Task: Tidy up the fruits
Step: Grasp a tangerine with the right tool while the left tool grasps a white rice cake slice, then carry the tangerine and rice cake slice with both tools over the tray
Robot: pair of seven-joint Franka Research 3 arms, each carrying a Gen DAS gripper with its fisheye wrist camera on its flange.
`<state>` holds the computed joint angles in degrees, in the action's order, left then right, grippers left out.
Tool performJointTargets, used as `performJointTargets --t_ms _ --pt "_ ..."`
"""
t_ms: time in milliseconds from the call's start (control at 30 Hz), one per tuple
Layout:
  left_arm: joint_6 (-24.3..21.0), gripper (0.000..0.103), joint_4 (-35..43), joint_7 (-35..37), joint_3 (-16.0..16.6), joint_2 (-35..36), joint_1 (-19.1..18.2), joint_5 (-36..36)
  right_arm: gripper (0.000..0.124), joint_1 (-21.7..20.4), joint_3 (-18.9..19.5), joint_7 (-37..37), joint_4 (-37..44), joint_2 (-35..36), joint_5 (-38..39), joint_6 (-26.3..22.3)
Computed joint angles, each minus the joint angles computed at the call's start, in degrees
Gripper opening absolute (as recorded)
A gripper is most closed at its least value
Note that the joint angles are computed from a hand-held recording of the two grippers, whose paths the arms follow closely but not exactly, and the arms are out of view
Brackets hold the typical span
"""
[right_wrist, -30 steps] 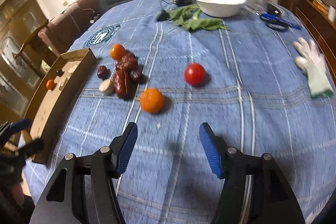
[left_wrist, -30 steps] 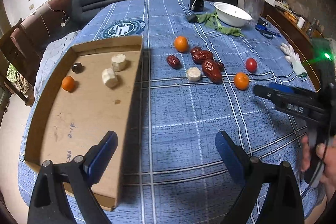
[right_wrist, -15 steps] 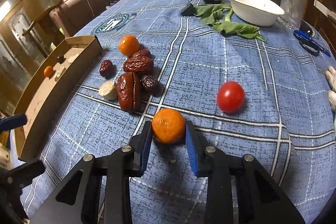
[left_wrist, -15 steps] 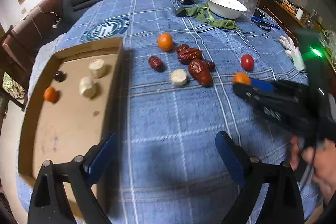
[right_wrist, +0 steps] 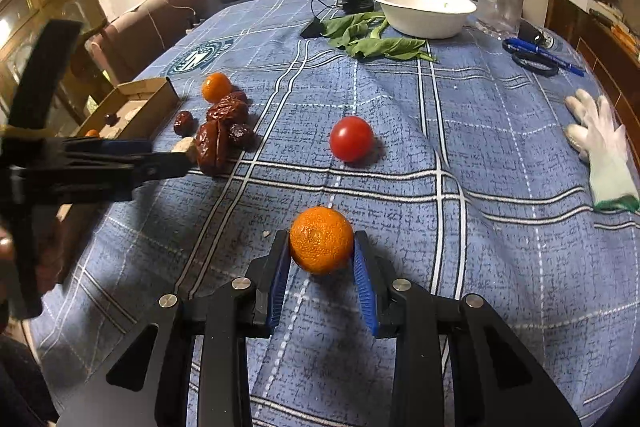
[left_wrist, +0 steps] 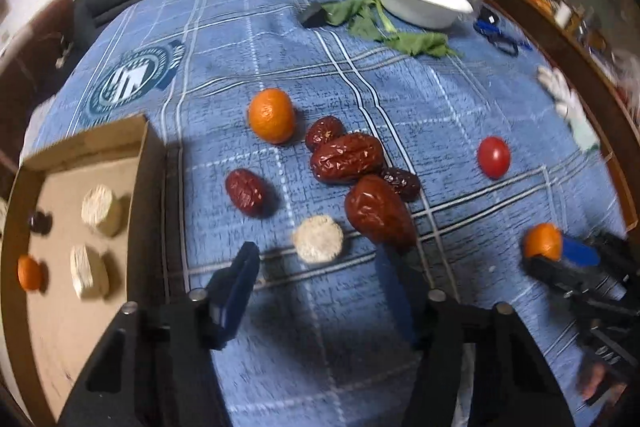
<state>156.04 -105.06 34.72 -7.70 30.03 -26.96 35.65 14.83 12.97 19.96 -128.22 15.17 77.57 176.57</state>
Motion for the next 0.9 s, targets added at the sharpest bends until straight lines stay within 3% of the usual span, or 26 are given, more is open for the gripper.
performJointTargets --t_ms 133,167,200,533,767,900 --pt "0.35 0.047 1.71 1.39 1.07 1.73 -0.72 2.26 0.031 -0.22 -0.15 -0.75 0.65 0.17 1.39 -1.37" --pt "1.48 0.035 1.72 1.51 0.94 1.96 -0.41 2.19 0.031 -0.08 -0.28 -0.72 0.79 0.27 1.32 -1.45" --pt "2.49 0.03 1.7 1.78 0.58 2.13 0.11 1.54 0.031 -0.01 -0.27 -1.01 0.63 0.13 1.61 -1.41" --pt "13.56 0.029 -8.91 -4.22 0.96 -3.95 -0.07 -1.63 0.031 0.66 -1.0 -0.78 -0.78 -1.26 4.11 -0.72" --pt "16.66 0.029 -14.57 -11.53 4.85 -9.56 -5.13 5.67 0.031 2.5 -1.88 0.22 -3.96 -4.32 6.3 1.65" --pt "18.07 0.029 -16.83 -16.29 5.79 -12.14 -5.74 11.28 0.031 4.42 -1.76 -0.67 -5.85 -6.11 7.82 4.64"
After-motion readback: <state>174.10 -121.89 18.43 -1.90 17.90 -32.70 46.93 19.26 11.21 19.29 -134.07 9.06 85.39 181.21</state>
